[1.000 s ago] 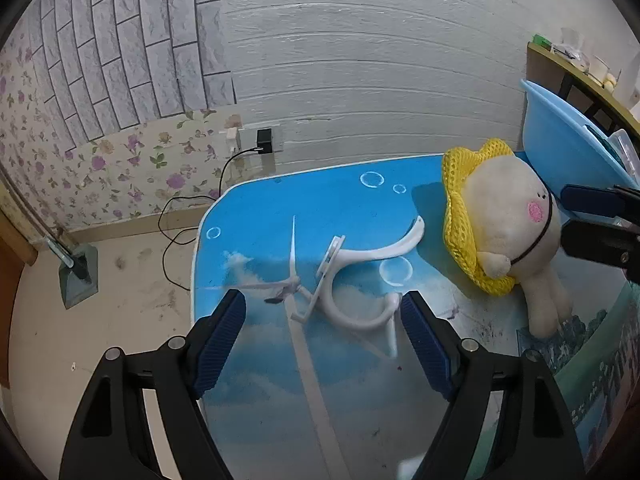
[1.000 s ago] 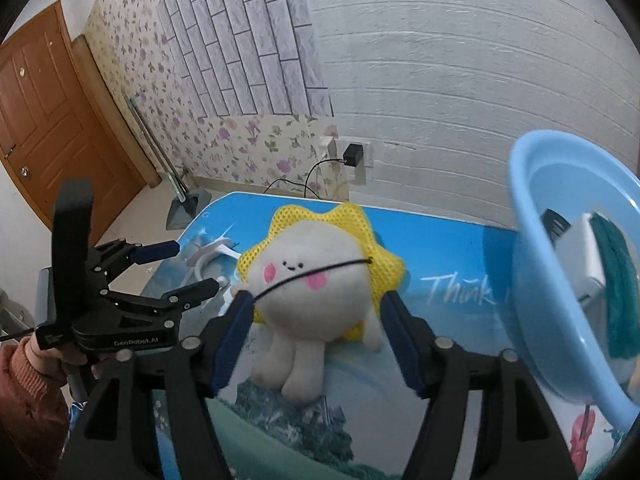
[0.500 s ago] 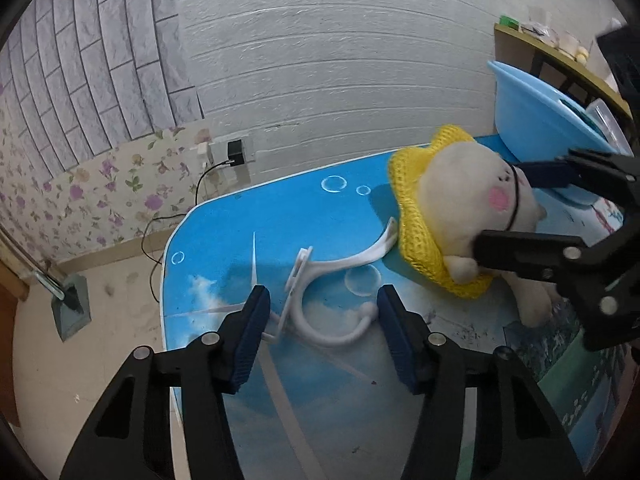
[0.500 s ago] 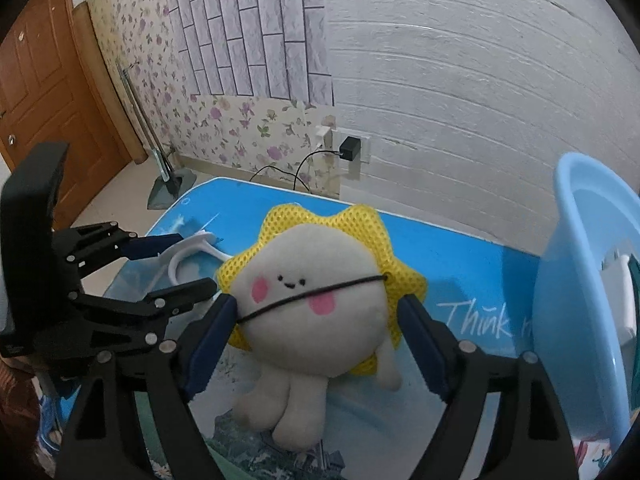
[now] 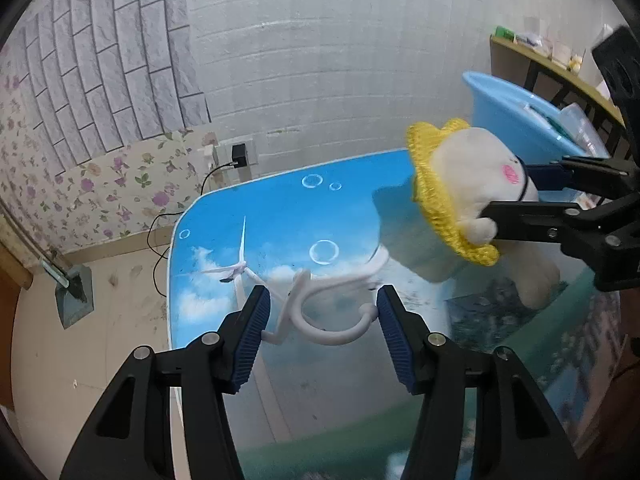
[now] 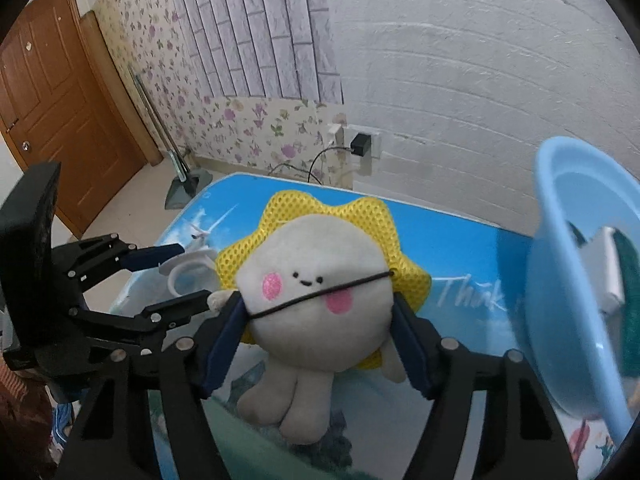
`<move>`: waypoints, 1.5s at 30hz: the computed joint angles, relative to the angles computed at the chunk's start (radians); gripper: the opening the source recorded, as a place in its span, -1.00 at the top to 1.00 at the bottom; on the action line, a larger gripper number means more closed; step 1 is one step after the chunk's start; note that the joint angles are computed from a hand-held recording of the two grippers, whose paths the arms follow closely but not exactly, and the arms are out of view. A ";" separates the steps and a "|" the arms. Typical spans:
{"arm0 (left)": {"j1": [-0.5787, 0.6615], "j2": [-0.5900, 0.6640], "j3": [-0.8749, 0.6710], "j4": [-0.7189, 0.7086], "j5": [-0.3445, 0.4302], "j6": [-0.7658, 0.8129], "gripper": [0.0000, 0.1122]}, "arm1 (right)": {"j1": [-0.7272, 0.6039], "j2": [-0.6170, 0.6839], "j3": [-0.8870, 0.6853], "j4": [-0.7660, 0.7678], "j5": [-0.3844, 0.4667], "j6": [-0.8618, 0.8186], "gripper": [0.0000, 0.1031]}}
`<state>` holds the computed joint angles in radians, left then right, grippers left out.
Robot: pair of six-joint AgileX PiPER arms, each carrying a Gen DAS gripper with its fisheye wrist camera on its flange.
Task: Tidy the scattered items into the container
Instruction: 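Grasp white plush sun toy with right gripper and lift it, then grasp white plastic hook with left gripper while right gripper holds plush toy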
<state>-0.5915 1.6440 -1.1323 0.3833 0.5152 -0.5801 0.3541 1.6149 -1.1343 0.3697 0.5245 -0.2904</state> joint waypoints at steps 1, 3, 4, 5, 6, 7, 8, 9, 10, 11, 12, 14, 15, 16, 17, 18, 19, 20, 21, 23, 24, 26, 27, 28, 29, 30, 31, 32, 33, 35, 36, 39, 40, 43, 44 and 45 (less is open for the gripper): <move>-0.013 -0.016 0.007 0.011 0.008 -0.020 0.03 | -0.006 -0.029 0.019 0.009 0.000 -0.011 -0.35; -0.048 -0.043 0.021 0.057 0.032 -0.084 0.03 | -0.017 -0.074 0.046 0.030 0.005 -0.035 -0.35; -0.064 -0.055 0.029 0.070 0.044 -0.109 0.03 | -0.022 -0.095 0.061 0.038 0.006 -0.043 -0.35; -0.079 -0.065 0.038 0.082 0.053 -0.133 0.03 | -0.026 -0.122 0.078 0.041 0.007 -0.044 -0.35; -0.100 -0.076 0.050 0.095 0.064 -0.164 0.03 | -0.031 -0.146 0.093 0.041 0.011 -0.043 -0.35; -0.115 -0.084 0.059 0.106 0.074 -0.187 0.03 | -0.036 -0.163 0.105 0.040 0.015 -0.038 -0.35; -0.135 -0.090 0.068 0.117 0.085 -0.213 0.03 | -0.044 -0.184 0.120 0.042 0.021 -0.037 -0.35; -0.160 -0.099 0.079 0.132 0.098 -0.246 0.03 | -0.055 -0.208 0.139 0.052 0.027 -0.044 -0.35; -0.183 -0.105 0.088 0.146 0.110 -0.277 0.03 | -0.064 -0.229 0.155 0.059 0.032 -0.050 -0.35; -0.202 -0.108 0.095 0.157 0.120 -0.301 0.03 | -0.074 -0.253 0.173 0.068 0.038 -0.059 -0.35; -0.229 -0.113 0.103 0.171 0.134 -0.332 0.03 | -0.084 -0.279 0.195 0.076 0.042 -0.070 -0.35; -0.272 -0.114 0.112 0.195 0.158 -0.384 0.03 | -0.107 -0.324 0.228 0.089 0.059 -0.091 -0.35; -0.286 -0.115 0.115 0.202 0.163 -0.401 0.03 | -0.125 -0.342 0.246 0.105 0.067 -0.112 -0.35; -0.306 -0.115 0.116 0.209 0.173 -0.422 0.03 | -0.144 -0.360 0.264 0.122 0.075 -0.133 -0.35; -0.330 -0.113 0.117 0.218 0.183 -0.447 0.03 | -0.154 -0.369 0.276 0.132 0.079 -0.146 -0.35; -0.340 -0.111 0.119 0.221 0.186 -0.457 0.03 | -0.169 -0.382 0.290 0.146 0.086 -0.164 -0.35; -0.354 -0.107 0.119 0.224 0.190 -0.468 0.03 | -0.185 -0.396 0.304 0.158 0.093 -0.183 -0.35; -0.371 -0.101 0.117 0.230 0.199 -0.483 0.03 | -0.199 -0.408 0.315 0.169 0.101 -0.199 -0.35; -0.385 -0.094 0.114 0.235 0.206 -0.497 0.03 | -0.215 -0.418 0.327 0.182 0.107 -0.217 -0.35; -0.406 -0.087 0.112 0.236 0.214 -0.515 0.03 | -0.238 -0.428 0.340 0.202 0.117 -0.244 -0.35; -0.411 -0.083 0.110 0.232 0.217 -0.517 0.02 | -0.251 -0.435 0.347 0.210 0.125 -0.256 -0.35; -0.421 -0.070 0.100 0.228 0.228 -0.520 0.02 | -0.280 -0.453 0.360 0.227 0.139 -0.280 -0.35; -0.433 -0.067 0.099 0.231 0.236 -0.529 0.02 | -0.282 -0.456 0.361 0.229 0.138 -0.280 -0.35; -0.434 -0.062 0.094 0.231 0.240 -0.528 0.02 | -0.293 -0.463 0.364 0.237 0.144 -0.290 -0.35; -0.439 -0.056 0.087 0.234 0.248 -0.528 0.02 | -0.293 -0.465 0.366 0.239 0.141 -0.290 -0.35; -0.442 -0.050 0.081 0.235 0.252 -0.526 0.02 | -0.297 -0.468 0.368 0.241 0.140 -0.293 -0.35; -0.443 -0.048 0.078 0.237 0.253 -0.526 0.03 | -0.304 -0.473 0.370 0.245 0.143 -0.298 -0.35; -0.443 -0.048 0.078 0.238 0.251 -0.527 0.03 | -0.312 -0.488 0.379 0.245 0.149 -0.299 -0.35; -0.443 -0.047 0.079 0.240 0.247 -0.531 0.03 | -0.317 -0.490 0.381 0.244 0.150 -0.297 -0.36; -0.439 -0.046 0.081 0.242 0.239 -0.540 0.03 | -0.325 -0.497 0.389 0.247 0.152 -0.301 -0.36; -0.434 -0.045 0.082 0.243 0.234 -0.545 0.02 | -0.332 -0.499 0.393 0.252 0.155 -0.309 -0.36; -0.428 -0.036 0.080 0.259 0.229 -0.571 -0.08 | -0.349 -0.512 0.402 0.258 0.166 -0.323 -0.36; -0.425 -0.034 0.081 0.262 0.223 -0.577 -0.11 | -0.355 -0.513 0.403 0.260 0.169 -0.327 -0.36; -0.413 -0.029 0.087 0.271 0.190 -0.596 -0.15 | -0.360 -0.513 0.405 0.261 0.169 -0.326 -0.36; -0.411 -0.027 0.090 0.277 0.180 -0.604 -0.19 | -0.361 -0.515 0.406 0.261 0.169 -0.325 -0.36; -0.411 -0.023 0.091 0.292 0.175 -0.621 -0.21 | -0.360 -0.517 0.407 0.257 0.168 -0.320 -0.36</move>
